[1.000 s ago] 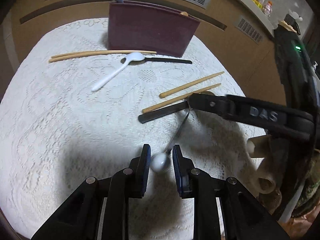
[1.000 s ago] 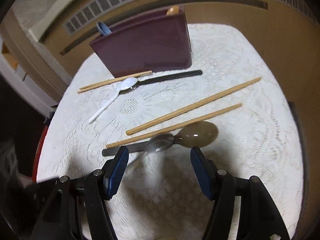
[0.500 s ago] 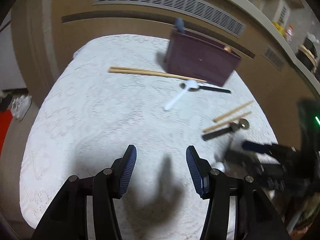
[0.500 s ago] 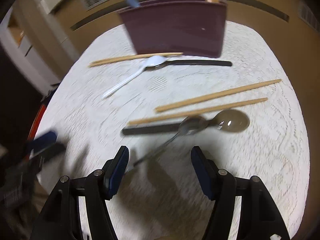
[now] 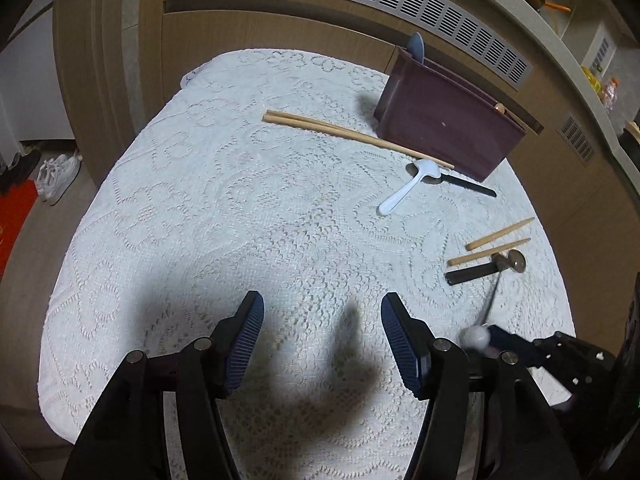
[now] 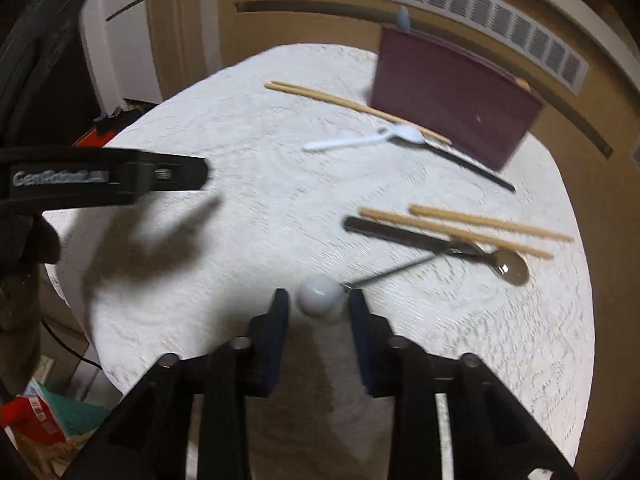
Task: Organize utensils
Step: 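Grasp white plastic spoon with left tool while right tool holds metal spoon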
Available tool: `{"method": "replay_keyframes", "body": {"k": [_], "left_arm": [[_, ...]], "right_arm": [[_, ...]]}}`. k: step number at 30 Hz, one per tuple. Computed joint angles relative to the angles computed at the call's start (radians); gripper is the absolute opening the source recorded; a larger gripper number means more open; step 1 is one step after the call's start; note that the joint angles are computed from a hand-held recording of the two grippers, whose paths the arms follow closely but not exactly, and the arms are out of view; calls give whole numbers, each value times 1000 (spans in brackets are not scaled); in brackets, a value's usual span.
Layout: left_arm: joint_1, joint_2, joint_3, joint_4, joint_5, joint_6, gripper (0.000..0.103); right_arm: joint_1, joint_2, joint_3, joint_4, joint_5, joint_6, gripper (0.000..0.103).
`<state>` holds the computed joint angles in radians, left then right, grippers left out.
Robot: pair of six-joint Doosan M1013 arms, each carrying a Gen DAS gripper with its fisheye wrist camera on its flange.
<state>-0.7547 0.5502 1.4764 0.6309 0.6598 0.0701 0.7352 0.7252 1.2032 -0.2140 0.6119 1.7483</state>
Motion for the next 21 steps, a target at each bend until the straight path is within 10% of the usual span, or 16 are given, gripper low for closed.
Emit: {"method": "replay_keyframes", "body": {"k": [6, 12, 16, 21], "left_arm": [[4, 13, -16, -14, -23, 36, 62], [30, 89, -171, -92, -71, 434, 54], [78, 200, -387, -348, 31, 797, 54], [93, 330, -618, -355, 227, 875, 49]], "right_arm": [[-50, -40, 45, -20, 2, 72, 18], [-100, -50, 54, 80, -19, 72, 22], [-114, -67, 85, 166, -85, 31, 34], [-130, -75, 102, 170, -101, 53, 39]]}}
